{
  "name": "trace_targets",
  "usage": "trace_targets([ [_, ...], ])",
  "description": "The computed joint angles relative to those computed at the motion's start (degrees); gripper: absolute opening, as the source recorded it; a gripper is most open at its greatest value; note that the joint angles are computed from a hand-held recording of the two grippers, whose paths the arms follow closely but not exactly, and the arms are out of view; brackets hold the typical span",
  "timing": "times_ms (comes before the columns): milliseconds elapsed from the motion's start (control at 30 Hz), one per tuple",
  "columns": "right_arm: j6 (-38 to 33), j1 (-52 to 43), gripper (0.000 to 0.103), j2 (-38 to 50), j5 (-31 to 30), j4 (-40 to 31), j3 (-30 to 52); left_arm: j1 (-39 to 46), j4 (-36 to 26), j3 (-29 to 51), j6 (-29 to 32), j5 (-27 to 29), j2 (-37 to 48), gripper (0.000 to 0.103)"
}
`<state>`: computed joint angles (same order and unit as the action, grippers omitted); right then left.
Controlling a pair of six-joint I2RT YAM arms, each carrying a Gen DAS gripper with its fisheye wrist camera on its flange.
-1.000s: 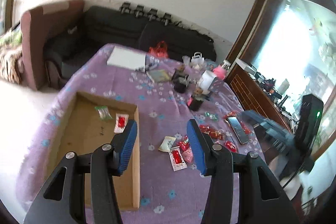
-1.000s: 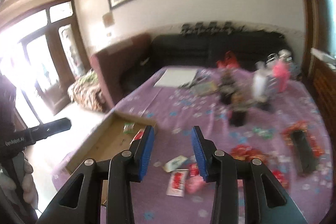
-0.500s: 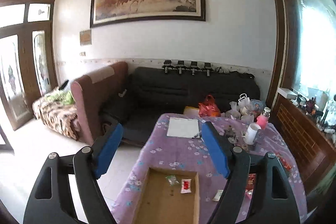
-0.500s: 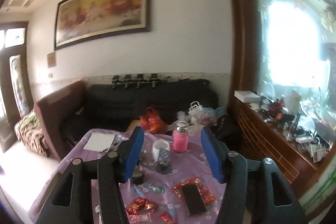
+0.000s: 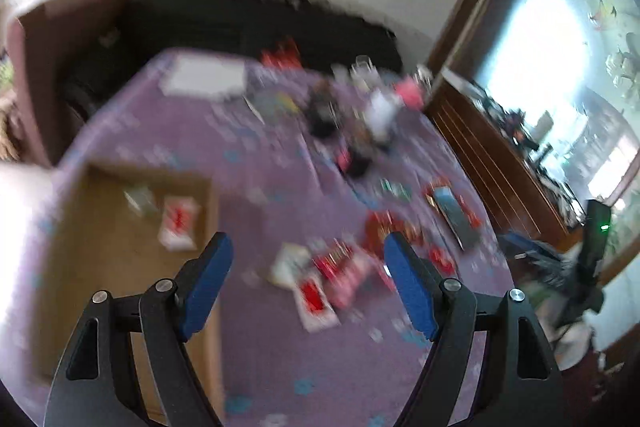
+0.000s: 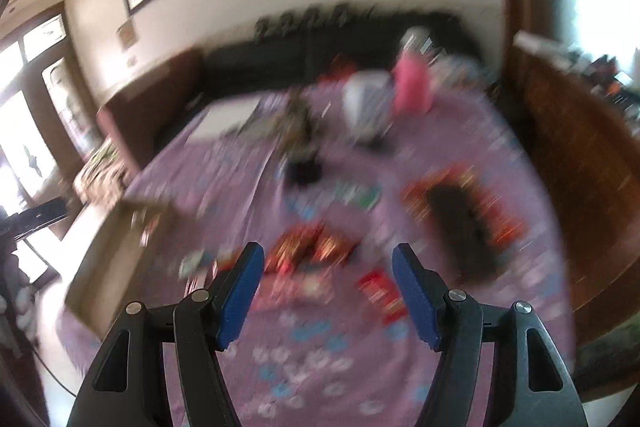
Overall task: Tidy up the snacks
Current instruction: 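Move both tools back over the remaining snacks, then grasp a red-and-white packet with the left tool while the right tool grasps a pink cartoon packet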
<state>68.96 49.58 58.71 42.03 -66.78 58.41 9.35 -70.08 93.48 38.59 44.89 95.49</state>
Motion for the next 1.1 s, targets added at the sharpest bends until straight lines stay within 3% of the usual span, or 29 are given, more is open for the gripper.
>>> trace_targets([
  [200,-8.8,-8.0,0.068,6.7,-10.6,28.5,-13.7,-4.9,3.8,-12.4,-2.6,-3.7,-2.3,0.078],
  [267,-11.1,-10.9,0.065,10.0,-11.0,32.3,-13.9,-5.8,6.7,-14.7,-4.2,-4.7,-2.6,0.078],
  [333,-13.4,-13.3,0.059,13.3,-11.5,34.9,-13.3,-7.4,9.4,-17.1,-5.4,-6.2,-2.9,0.078],
  [400,-15.7,-16.1,0.053,16.0,-12.9,37.0,-12.5,-7.8,10.9,-17.8,-5.9,-6.9,-2.3,0.068],
  [633,-17.4,-19.8,0.032,20.6,-19.7,38.0,-13.4,-10.2,18.3,-21.3,-9.6,-11.0,-2.3,0.067],
  [833,-14.3,-13.9,0.034,12.2,-24.7,38.4,-19.0,-12.6,22.9,-24.3,-11.5,-13.5,-2.2,0.067],
  [933,-13.9,-10.7,0.034,8.1,-21.0,43.4,-23.6,-14.5,24.9,-26.2,-11.5,-15.1,-2.4,0.054],
  [1100,-14.5,-10.8,0.037,4.2,-23.2,46.1,-26.9,-16.8,30.5,-30.0,-12.8,-18.0,-3.6,0.052],
])
